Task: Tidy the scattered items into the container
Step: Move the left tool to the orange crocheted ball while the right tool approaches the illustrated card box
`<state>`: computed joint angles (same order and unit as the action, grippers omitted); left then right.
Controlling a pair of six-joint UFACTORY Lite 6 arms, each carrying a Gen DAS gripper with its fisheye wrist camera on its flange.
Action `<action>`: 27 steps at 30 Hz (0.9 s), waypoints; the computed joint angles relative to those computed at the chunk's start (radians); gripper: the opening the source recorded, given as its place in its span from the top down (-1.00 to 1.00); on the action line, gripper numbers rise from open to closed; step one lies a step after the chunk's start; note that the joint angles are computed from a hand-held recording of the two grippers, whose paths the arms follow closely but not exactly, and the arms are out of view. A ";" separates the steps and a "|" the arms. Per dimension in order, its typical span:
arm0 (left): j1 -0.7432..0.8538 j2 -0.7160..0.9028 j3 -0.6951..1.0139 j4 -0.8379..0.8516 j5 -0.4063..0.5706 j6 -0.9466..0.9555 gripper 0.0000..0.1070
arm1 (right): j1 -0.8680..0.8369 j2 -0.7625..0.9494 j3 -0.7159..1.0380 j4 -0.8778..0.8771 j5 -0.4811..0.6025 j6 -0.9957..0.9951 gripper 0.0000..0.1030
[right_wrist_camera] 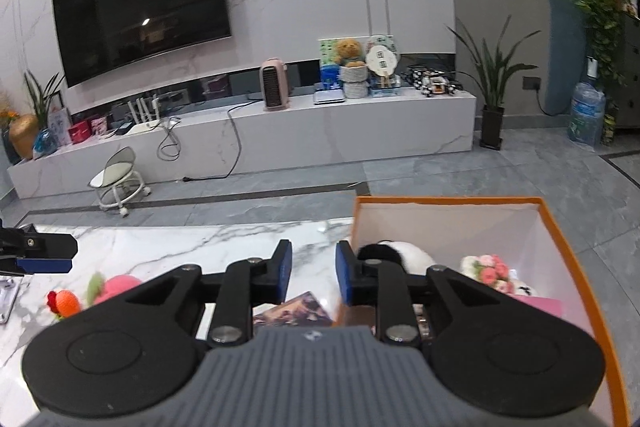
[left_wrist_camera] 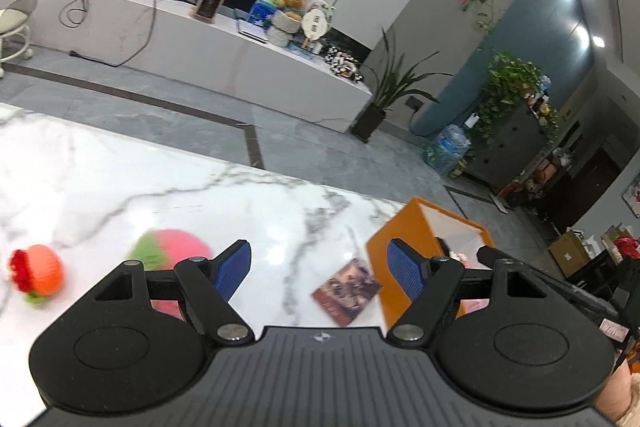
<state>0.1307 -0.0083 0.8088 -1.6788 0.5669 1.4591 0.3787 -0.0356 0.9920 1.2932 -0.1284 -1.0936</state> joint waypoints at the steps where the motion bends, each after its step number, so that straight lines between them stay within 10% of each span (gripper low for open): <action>1: 0.020 -0.005 -0.008 0.013 0.007 -0.004 -0.64 | 0.013 0.008 0.009 0.034 -0.005 -0.034 0.45; 27: 0.386 0.188 0.002 0.066 -0.050 0.156 -0.64 | 0.220 0.284 0.214 0.396 -0.092 -0.435 0.09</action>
<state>0.5169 0.1799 0.8111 -1.6132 0.5169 1.6147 0.5984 0.2488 1.2065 1.6895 -0.2203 -1.5283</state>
